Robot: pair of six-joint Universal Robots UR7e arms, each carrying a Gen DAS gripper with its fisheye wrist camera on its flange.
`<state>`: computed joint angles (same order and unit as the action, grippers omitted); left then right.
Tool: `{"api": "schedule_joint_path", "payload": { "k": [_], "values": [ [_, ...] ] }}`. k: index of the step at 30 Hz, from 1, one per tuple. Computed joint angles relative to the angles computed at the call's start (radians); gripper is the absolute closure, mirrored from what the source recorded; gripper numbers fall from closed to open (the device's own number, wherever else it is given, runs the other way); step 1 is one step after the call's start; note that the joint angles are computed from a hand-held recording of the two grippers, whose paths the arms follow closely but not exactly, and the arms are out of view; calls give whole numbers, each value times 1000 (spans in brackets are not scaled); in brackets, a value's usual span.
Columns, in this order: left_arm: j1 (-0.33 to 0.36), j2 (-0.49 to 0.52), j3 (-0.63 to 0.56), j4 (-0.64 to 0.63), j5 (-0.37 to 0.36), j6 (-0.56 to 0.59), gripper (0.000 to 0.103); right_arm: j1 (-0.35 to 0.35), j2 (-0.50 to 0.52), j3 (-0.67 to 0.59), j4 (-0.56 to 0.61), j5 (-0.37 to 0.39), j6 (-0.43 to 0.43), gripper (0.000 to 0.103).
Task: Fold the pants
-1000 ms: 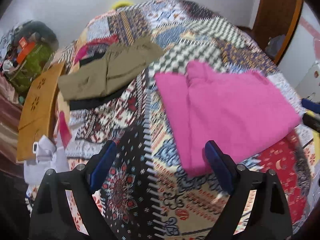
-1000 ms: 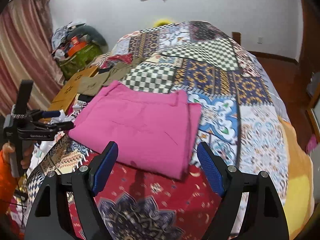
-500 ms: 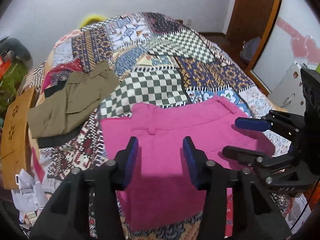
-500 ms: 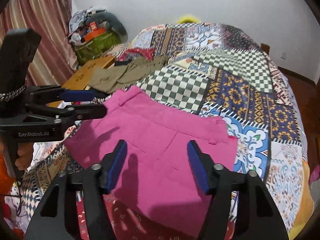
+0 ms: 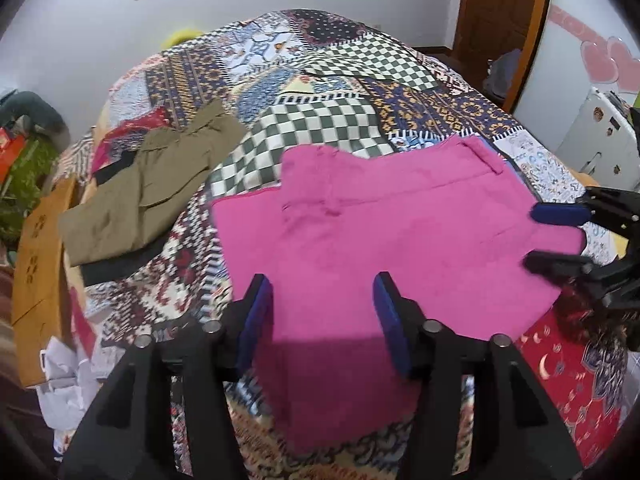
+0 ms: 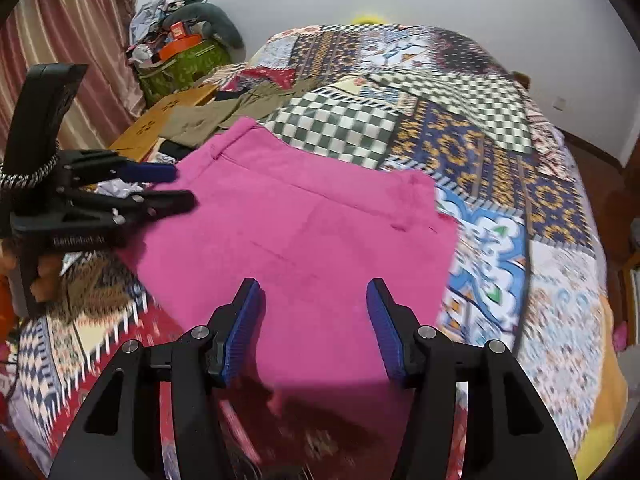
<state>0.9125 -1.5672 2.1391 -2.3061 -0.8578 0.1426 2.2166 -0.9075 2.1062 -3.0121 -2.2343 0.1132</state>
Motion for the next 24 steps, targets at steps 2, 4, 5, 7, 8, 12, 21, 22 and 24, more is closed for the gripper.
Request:
{"api": "schedule_joint_path", "payload": {
  "k": [2,4,5,7,8,12,21,22,24],
  "values": [
    [-2,-27,16,5,13,-7,47,4,-21,21,2,-8,30,52],
    [-2,-50,27,18,21,-22,45,3,-42,41,7,-11,59,52],
    [-1,-62,31,28,24,-32,45,3,-51,51,3,-10,70,52],
    [-2,-83,39,47,34,-47,44,1,-69,73,-4,-2,96,52],
    [-5,-91,41,63,49,-59,44,0,-78,83,-7,4,111,52],
    [-7,-119,43,110,82,-84,44,7,-96,100,5,3,163,52],
    [6,-149,5,209,146,-145,44,41,-141,107,89,-25,239,50],
    [6,-148,-2,206,141,-145,44,43,-146,107,87,-29,237,50],
    [3,-140,-20,190,122,-141,44,48,-150,102,71,-43,228,49]
  ]
}}
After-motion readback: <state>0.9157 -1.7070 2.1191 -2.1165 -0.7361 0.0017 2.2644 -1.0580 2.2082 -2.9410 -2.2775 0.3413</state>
